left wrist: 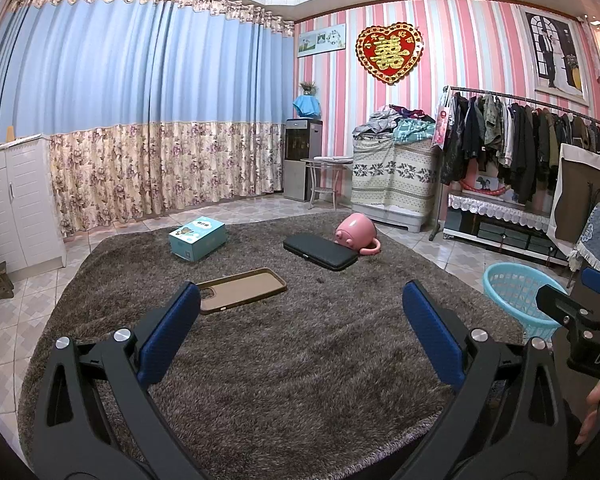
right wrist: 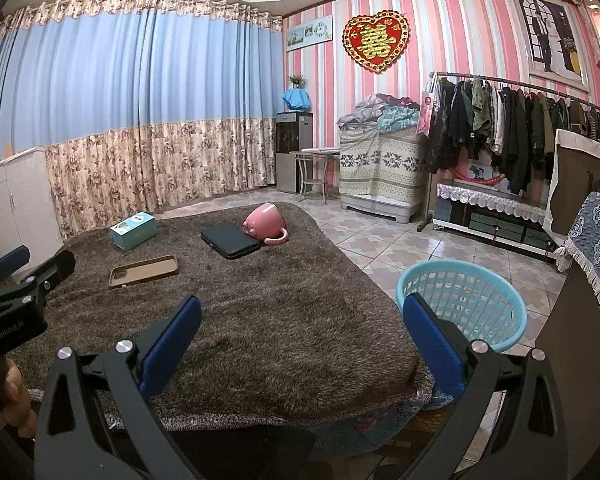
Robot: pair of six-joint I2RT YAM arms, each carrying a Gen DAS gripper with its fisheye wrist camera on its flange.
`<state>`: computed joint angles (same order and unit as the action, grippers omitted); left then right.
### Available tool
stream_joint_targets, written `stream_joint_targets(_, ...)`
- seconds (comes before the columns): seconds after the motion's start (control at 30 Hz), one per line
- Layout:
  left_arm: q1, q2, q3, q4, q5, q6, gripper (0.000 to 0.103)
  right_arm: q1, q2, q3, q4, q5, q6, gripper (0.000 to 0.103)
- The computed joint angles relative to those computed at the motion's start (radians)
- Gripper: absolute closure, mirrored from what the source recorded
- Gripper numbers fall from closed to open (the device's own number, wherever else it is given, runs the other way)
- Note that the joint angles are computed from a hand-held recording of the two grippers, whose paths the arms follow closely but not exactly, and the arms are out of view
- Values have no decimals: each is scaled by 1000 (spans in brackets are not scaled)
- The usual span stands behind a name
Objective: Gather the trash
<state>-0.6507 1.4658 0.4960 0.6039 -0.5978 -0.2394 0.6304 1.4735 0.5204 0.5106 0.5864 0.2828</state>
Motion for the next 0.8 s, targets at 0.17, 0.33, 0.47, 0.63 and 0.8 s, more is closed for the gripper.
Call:
stream_joint_targets(0.17, 0, 2, 1, 2, 0, 2, 5, -1, -2, -2, 2, -1, -1, 4)
stream_joint_targets(0.33, 0, 0, -1, 1, 0, 1, 5, 0, 0, 1, -3, -2, 0, 4)
stream_joint_targets(0.47, -1, 2, 1, 1, -1, 0, 5, 0, -1, 0, -2, -2, 0, 4)
stream_joint_targets(0.63, 0, 1, 0, 1, 1, 2, 5, 1, 1, 2, -3, -1, 0, 4)
stream_joint_targets(0.8, 0, 2, 1, 2, 0, 1, 5, 0, -1, 1, -3, -3, -1, 4)
